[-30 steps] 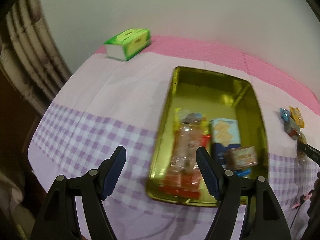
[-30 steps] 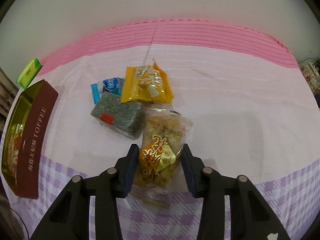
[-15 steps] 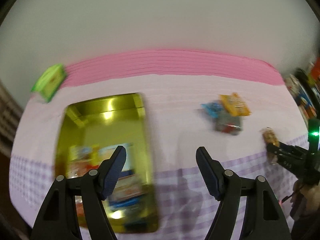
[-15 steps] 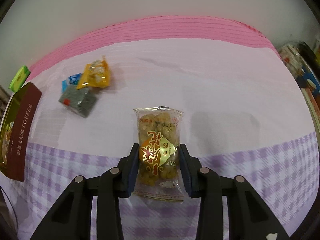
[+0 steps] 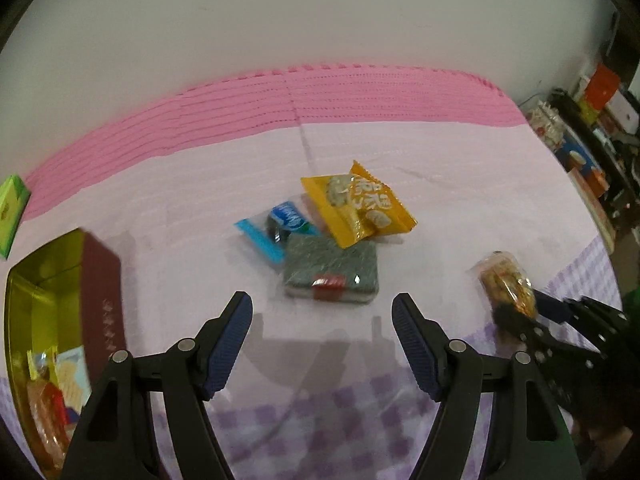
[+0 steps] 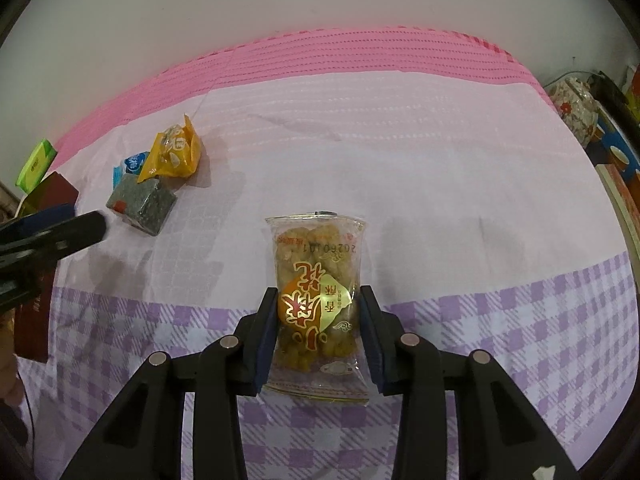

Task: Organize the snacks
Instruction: 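Lift the twist snack bag with the right gripper while the left grasps the grey packet, then carry the grey red-tagged packet into the tin and open the left gripper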

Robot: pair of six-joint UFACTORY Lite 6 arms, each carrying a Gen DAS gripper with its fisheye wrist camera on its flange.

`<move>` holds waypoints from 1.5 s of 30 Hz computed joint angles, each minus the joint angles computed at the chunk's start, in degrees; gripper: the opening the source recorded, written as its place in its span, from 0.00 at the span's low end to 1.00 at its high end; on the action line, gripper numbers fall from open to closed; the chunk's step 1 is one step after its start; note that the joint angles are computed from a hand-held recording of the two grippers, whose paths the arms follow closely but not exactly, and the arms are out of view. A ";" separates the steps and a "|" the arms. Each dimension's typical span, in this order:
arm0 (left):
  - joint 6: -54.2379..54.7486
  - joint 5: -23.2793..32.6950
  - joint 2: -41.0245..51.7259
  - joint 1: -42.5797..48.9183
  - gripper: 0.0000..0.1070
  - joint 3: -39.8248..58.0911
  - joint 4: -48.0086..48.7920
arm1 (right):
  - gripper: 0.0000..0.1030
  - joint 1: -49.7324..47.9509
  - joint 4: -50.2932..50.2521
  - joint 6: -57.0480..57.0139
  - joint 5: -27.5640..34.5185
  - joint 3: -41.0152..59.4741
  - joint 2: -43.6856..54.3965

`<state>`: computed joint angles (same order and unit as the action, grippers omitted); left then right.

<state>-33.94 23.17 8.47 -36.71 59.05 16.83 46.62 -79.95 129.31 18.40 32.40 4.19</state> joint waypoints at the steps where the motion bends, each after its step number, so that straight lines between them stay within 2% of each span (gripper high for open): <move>1: -0.68 -0.15 1.83 -0.15 0.68 1.37 0.61 | 0.35 0.06 0.25 -0.35 -0.06 0.12 0.08; 8: 3.54 -0.93 12.10 1.70 0.68 8.67 -5.85 | 0.37 -0.58 -0.01 -0.32 -0.91 -0.25 -0.48; 11: 5.95 -1.12 13.95 2.74 0.61 9.87 -8.86 | 0.37 -1.23 -0.04 -0.99 -1.57 -0.31 -0.63; 15: 3.31 -1.10 14.90 2.31 0.59 10.81 -5.79 | 0.38 -1.86 -0.25 -1.10 -2.17 -0.20 -0.60; 25: -2.60 -0.39 10.79 1.14 0.58 6.57 -0.88 | 0.42 -0.55 0.87 -2.28 -0.55 1.11 1.07; 35: -4.93 0.30 3.61 0.22 0.58 -0.33 1.73 | 0.43 2.23 7.24 -8.52 3.29 3.78 3.27; 45: -9.20 3.55 -4.35 -1.54 0.58 -5.97 5.95 | 0.43 1.91 8.02 -10.06 3.63 3.71 2.95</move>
